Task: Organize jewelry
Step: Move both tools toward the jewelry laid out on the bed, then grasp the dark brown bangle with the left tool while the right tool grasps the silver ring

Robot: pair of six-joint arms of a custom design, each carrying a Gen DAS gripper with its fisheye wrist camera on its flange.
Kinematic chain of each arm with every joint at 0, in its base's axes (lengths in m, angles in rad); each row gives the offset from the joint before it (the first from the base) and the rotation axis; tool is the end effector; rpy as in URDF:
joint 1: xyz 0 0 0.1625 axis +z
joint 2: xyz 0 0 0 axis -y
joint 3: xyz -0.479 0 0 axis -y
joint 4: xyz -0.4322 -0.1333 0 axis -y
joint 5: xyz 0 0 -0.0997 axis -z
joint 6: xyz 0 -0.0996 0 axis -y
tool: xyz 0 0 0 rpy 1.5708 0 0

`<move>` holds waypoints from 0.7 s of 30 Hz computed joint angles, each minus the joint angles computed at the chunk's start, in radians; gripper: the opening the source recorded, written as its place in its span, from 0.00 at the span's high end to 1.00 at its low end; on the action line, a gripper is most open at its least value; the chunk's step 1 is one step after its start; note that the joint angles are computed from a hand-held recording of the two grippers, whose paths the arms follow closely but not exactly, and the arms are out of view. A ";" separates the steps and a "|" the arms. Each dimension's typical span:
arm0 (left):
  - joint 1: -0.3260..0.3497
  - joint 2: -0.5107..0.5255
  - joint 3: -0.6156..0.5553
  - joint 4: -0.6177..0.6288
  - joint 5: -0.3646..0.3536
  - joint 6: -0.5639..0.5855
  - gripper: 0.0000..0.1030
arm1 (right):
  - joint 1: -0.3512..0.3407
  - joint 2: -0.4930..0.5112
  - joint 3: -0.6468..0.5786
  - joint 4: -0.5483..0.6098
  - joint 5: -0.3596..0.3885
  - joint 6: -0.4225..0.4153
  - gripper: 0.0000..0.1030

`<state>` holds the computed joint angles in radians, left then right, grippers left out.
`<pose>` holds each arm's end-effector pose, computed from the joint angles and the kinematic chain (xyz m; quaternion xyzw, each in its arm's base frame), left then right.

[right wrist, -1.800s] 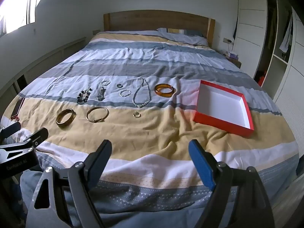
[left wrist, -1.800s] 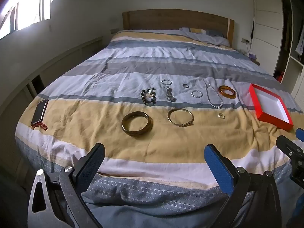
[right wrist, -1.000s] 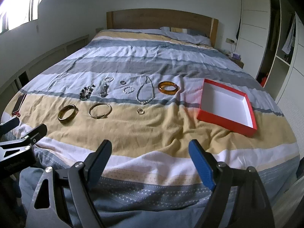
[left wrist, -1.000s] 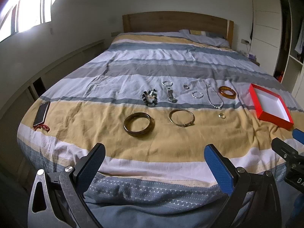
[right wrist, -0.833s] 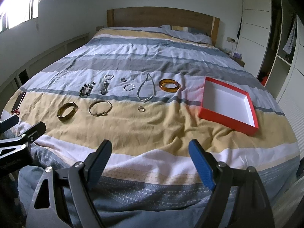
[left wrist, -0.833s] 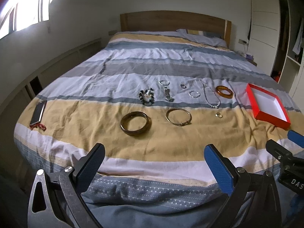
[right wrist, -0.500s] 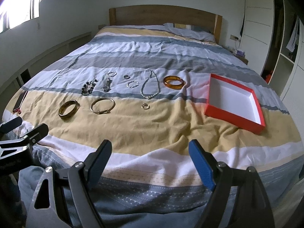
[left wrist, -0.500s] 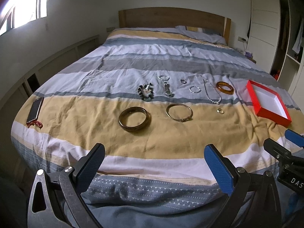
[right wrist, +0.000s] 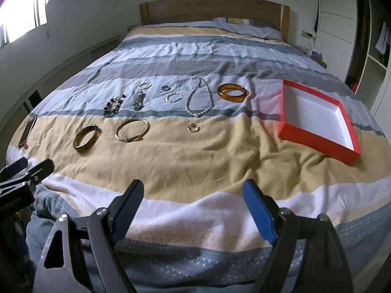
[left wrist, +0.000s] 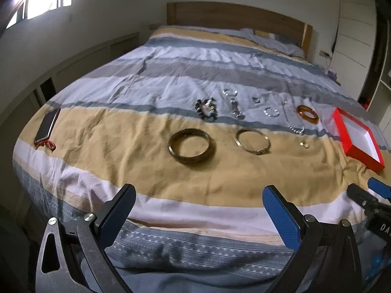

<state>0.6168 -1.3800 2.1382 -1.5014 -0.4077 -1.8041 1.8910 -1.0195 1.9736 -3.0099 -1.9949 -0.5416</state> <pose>-0.2314 -0.4396 0.2355 -0.1143 0.7881 -0.4297 0.4257 0.2864 -0.5702 0.1841 0.3505 -0.8834 0.2107 0.2290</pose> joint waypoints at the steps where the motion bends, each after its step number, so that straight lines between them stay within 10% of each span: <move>1: 0.007 -0.006 0.004 -0.028 -0.012 0.032 0.01 | -0.002 0.004 -0.005 0.004 -0.003 0.004 0.20; 10: 0.054 -0.006 -0.010 -0.068 -0.004 0.124 0.01 | -0.020 0.042 -0.087 0.070 0.017 0.025 0.21; 21: 0.193 0.004 0.002 -0.552 0.004 0.581 0.25 | -0.033 0.157 -0.258 0.217 0.086 0.030 0.34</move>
